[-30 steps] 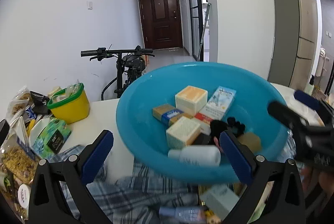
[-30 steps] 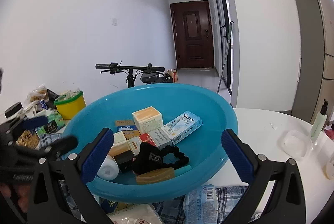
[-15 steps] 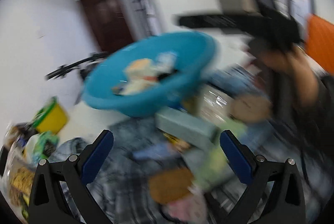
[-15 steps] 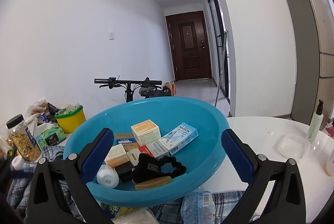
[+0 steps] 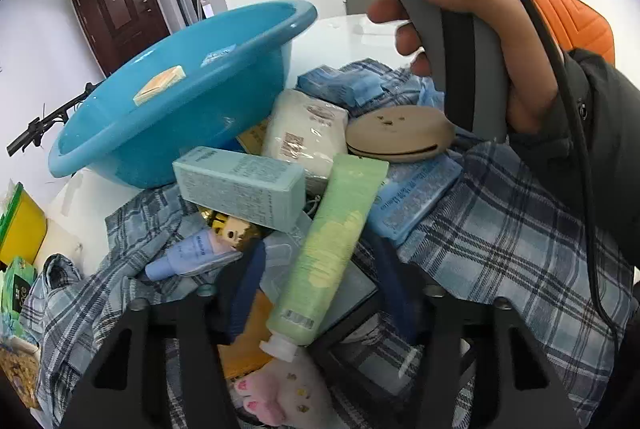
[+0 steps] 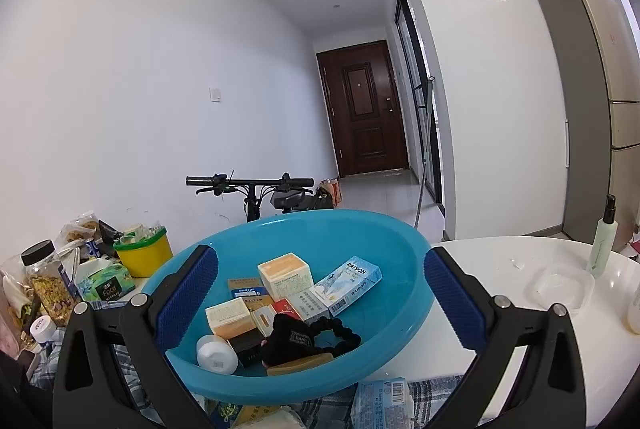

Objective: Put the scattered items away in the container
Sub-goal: 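Grasp the light green tube on the shirt with the left tool, then grasp the tan round perforated disc with the right tool while the left tool holds the tube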

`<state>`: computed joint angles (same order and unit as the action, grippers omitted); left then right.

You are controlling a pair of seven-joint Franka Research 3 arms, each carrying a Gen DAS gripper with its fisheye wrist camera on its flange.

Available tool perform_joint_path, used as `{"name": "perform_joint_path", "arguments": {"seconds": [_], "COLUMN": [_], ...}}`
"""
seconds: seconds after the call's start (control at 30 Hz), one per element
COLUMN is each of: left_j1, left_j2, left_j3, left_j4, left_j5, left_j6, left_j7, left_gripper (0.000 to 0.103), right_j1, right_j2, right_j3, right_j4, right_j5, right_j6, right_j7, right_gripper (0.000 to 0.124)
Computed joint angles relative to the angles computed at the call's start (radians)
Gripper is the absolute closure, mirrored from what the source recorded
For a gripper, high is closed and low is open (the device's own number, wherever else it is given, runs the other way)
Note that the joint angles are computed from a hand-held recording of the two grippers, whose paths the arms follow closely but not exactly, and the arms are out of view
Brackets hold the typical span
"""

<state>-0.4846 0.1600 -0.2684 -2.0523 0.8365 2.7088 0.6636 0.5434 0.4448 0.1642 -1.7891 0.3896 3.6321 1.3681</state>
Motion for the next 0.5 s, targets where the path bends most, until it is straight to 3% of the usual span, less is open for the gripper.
{"name": "perform_joint_path", "arguments": {"seconds": [0.07,0.23,0.5], "left_j1": [-0.002,-0.001,0.018], "left_j2": [0.002,-0.012,-0.055], "left_j3": [0.001,0.013,0.024], "left_j4": [0.001,-0.021,-0.06], "left_j5": [0.005,0.058,0.188], "left_j6": [-0.002,0.053,0.168], "left_j7": [-0.004,-0.074,-0.223], "left_gripper": [0.055,0.078,0.078], "right_j1": [0.004,0.006,-0.001], "right_j2": [0.002,0.003,0.003], "right_j3": [-0.004,-0.004,0.003], "right_j4": [0.001,0.002,-0.002], "right_j5": [0.005,0.006,-0.003], "right_j6": [-0.001,-0.003,0.004], "right_j7": [-0.005,-0.008,-0.011], "right_gripper": [0.021,0.021,0.021]}}
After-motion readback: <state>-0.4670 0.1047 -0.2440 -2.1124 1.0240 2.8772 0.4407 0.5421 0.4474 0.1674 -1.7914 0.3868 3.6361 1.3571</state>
